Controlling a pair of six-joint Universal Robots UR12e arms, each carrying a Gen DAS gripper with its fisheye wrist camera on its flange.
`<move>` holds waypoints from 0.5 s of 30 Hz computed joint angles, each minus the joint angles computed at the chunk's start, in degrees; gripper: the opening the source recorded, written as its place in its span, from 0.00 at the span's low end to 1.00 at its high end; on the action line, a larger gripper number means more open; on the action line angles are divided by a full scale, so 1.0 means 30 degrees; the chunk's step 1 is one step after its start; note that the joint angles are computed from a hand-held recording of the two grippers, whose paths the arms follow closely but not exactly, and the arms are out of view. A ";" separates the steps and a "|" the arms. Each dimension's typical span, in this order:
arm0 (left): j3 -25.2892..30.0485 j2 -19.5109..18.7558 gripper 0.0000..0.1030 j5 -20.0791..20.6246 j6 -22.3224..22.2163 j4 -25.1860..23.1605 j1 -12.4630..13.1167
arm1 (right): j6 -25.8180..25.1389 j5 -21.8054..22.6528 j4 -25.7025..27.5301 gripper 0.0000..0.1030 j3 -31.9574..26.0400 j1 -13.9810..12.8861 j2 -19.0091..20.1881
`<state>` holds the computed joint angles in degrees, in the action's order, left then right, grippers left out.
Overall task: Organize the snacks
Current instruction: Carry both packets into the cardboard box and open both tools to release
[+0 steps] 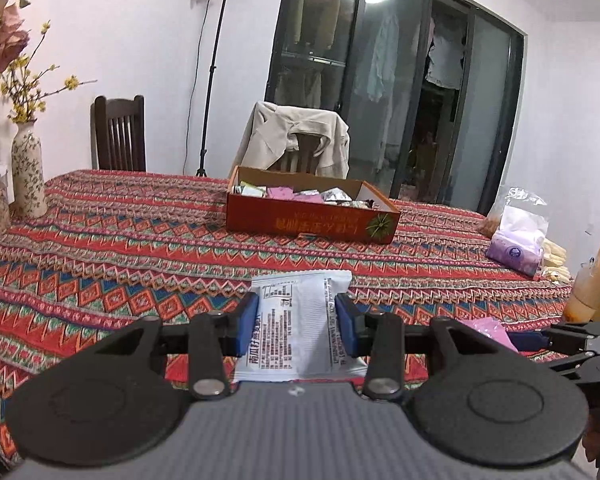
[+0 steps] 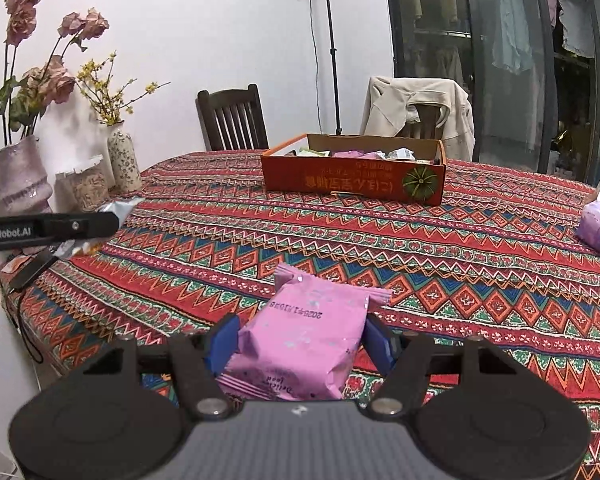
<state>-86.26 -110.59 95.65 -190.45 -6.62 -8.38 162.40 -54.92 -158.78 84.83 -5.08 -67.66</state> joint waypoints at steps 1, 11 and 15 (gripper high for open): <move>0.0246 -0.0127 0.41 -0.0046 0.0110 -0.0067 0.0031 | -0.0014 0.0095 0.0104 0.64 -0.0068 -0.0022 0.0038; 0.6903 -0.3191 0.41 -0.3293 0.1670 -0.1799 0.1207 | -0.0607 0.1194 0.0695 0.64 -0.5464 -0.0112 0.2544; 1.2434 -0.5956 0.41 -0.3600 0.1911 -0.4797 0.1512 | -0.0267 0.1276 0.2505 0.64 -1.1173 0.0056 0.5275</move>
